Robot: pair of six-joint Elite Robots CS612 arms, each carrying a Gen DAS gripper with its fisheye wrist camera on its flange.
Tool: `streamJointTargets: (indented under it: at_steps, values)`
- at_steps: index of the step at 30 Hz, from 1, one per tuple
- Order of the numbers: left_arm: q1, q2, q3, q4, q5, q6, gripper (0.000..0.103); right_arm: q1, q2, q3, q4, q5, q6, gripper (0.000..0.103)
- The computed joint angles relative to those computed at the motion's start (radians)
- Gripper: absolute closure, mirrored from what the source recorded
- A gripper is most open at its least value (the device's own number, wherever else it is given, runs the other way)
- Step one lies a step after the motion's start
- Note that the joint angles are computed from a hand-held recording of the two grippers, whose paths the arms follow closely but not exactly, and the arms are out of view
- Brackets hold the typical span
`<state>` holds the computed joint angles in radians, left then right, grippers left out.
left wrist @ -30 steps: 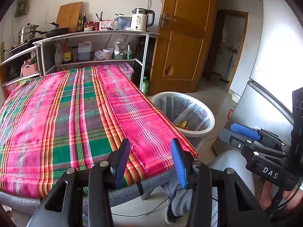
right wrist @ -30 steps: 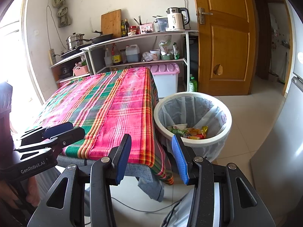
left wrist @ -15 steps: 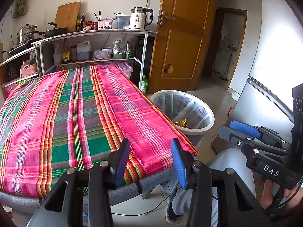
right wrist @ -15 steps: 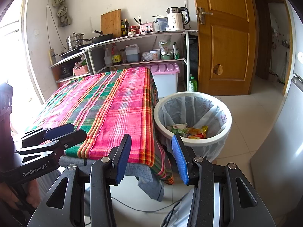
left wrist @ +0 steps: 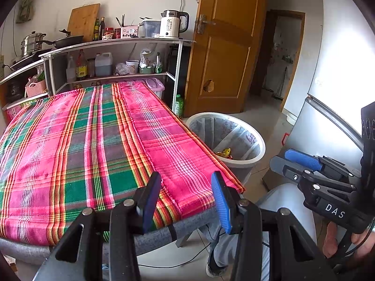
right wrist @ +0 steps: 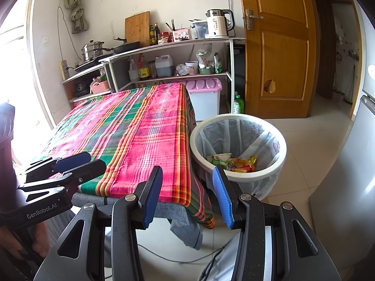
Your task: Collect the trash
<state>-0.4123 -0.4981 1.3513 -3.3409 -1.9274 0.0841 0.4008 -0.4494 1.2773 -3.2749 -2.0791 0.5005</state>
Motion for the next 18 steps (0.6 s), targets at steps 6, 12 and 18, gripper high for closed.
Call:
streamJointTargets:
  at_steps: [6, 12, 18]
  values:
    - [0.000, -0.002, 0.001, 0.002, -0.003, 0.001, 0.057, -0.001, 0.000, 0.000, 0.001, 0.000, 0.000, 0.057]
    - [0.000, -0.001, 0.000, 0.000, -0.002, 0.004, 0.057, -0.002, -0.001, 0.001, 0.000, 0.001, -0.002, 0.057]
    - [0.000, -0.001, 0.000, 0.000, -0.002, 0.004, 0.057, -0.001, -0.001, 0.001, 0.001, 0.000, 0.000, 0.057]
